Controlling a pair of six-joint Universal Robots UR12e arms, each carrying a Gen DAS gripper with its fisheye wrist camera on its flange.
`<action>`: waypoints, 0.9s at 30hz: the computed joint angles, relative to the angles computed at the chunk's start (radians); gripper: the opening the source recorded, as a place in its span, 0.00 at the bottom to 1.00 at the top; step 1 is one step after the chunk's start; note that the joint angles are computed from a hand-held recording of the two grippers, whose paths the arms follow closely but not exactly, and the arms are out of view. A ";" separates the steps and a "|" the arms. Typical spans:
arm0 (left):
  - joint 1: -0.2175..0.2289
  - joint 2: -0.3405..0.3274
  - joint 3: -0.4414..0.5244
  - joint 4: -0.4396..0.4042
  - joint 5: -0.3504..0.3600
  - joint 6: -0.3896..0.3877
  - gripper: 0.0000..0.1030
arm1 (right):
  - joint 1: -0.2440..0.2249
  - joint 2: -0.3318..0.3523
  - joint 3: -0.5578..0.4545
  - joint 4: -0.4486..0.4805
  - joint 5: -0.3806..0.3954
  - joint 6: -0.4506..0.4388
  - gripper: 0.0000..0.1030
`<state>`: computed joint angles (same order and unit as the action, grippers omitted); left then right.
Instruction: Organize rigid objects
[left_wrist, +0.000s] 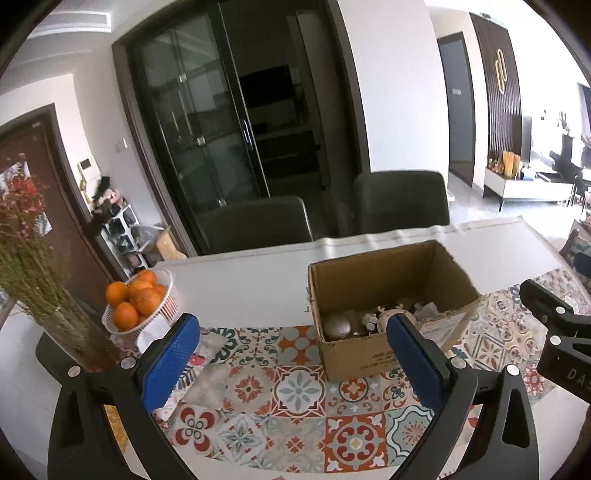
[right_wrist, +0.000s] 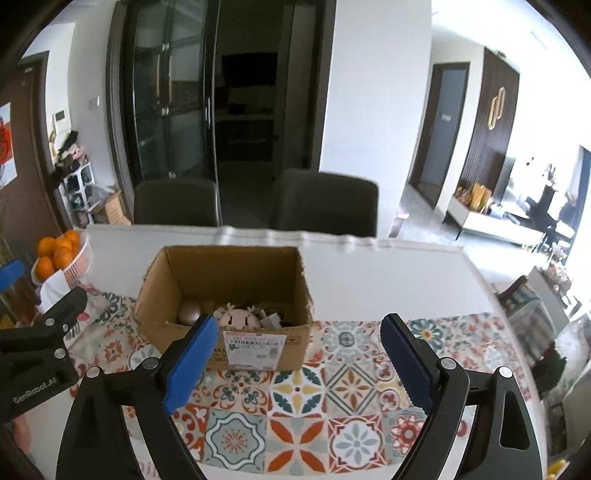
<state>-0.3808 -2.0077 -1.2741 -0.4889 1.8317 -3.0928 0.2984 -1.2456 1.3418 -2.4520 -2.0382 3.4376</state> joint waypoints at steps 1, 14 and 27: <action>0.000 0.010 -0.014 0.015 -0.002 -0.001 1.00 | 0.006 -0.008 0.010 -0.017 -0.012 -0.006 0.89; -0.008 0.104 -0.133 0.145 -0.028 -0.006 1.00 | 0.052 -0.086 0.093 -0.126 -0.083 0.004 0.94; -0.008 0.145 -0.174 0.235 -0.054 -0.008 1.00 | 0.078 -0.122 0.128 -0.210 -0.124 -0.014 0.96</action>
